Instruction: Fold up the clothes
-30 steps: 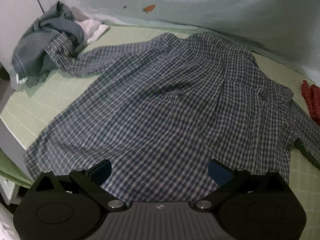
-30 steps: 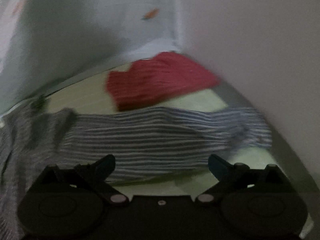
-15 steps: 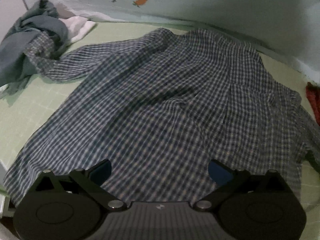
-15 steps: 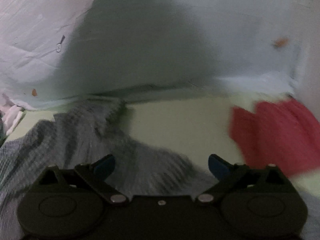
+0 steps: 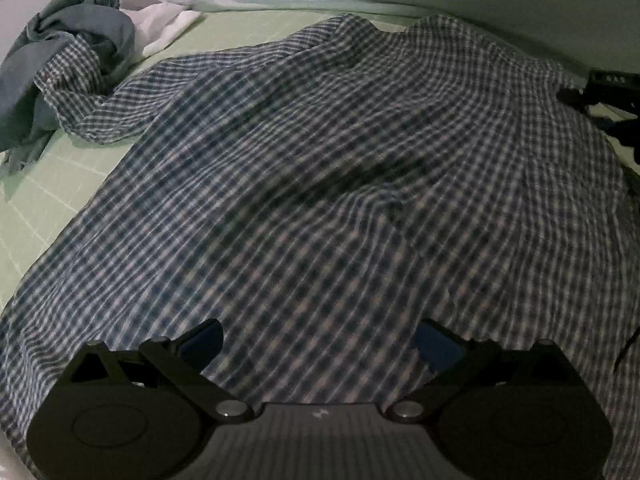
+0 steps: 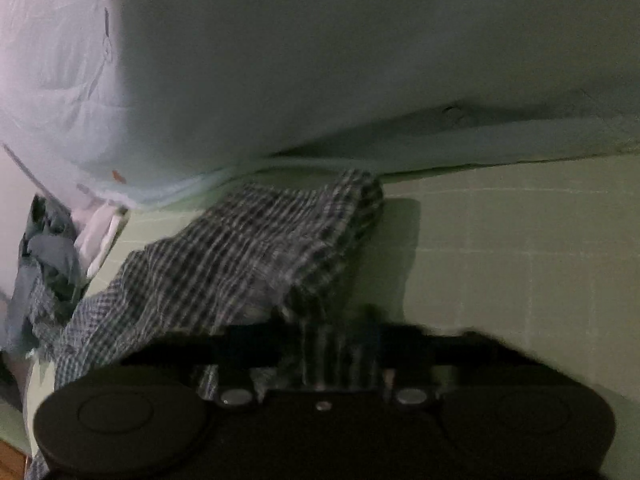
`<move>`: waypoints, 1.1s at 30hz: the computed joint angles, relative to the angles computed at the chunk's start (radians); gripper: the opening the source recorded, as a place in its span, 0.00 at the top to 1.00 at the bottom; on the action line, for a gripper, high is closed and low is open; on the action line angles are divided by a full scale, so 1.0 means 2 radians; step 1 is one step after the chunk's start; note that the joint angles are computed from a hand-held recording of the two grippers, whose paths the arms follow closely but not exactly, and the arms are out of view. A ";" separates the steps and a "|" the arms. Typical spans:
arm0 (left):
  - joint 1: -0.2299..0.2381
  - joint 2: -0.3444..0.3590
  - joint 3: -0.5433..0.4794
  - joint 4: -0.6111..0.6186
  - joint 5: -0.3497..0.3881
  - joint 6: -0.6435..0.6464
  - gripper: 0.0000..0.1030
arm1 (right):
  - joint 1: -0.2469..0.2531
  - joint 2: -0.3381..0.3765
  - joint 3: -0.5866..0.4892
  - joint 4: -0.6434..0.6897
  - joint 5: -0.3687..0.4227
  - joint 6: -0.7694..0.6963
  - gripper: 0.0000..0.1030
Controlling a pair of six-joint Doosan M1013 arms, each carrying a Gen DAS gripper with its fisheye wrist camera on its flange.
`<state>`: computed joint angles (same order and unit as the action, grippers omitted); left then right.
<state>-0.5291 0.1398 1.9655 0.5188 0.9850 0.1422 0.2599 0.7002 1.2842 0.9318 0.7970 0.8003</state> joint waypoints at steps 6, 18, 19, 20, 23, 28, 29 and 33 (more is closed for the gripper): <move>0.012 0.012 -0.011 -0.006 -0.018 -0.007 0.01 | 0.021 0.014 -0.033 -0.056 -0.070 0.023 0.96; 0.009 -0.007 -0.002 0.021 -0.001 0.000 0.01 | 0.047 -0.014 -0.006 -0.193 -0.213 0.116 0.29; 0.009 -0.013 0.000 0.022 0.004 0.002 0.01 | 0.046 -0.037 0.029 -0.189 -0.246 0.109 0.24; 0.009 -0.019 0.003 0.024 0.009 0.003 0.01 | 0.043 -0.059 0.061 -0.177 -0.270 0.097 0.22; 0.006 -0.038 0.012 0.030 0.029 0.000 0.01 | 0.030 -0.120 0.144 -0.153 -0.302 0.089 0.15; 0.000 -0.073 0.030 0.038 0.065 -0.019 0.01 | 0.008 -0.206 0.263 -0.188 -0.251 0.181 0.15; -0.001 -0.081 0.036 0.041 0.071 -0.025 0.01 | 0.005 -0.221 0.285 -0.192 -0.234 0.200 0.15; 0.002 -0.115 0.061 0.048 0.085 -0.032 0.01 | 0.007 -0.273 0.367 -0.197 -0.209 0.264 0.19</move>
<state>-0.5260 -0.0904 2.0867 0.6139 1.1558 0.0782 0.2746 0.1533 2.0176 0.5386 0.3780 1.3280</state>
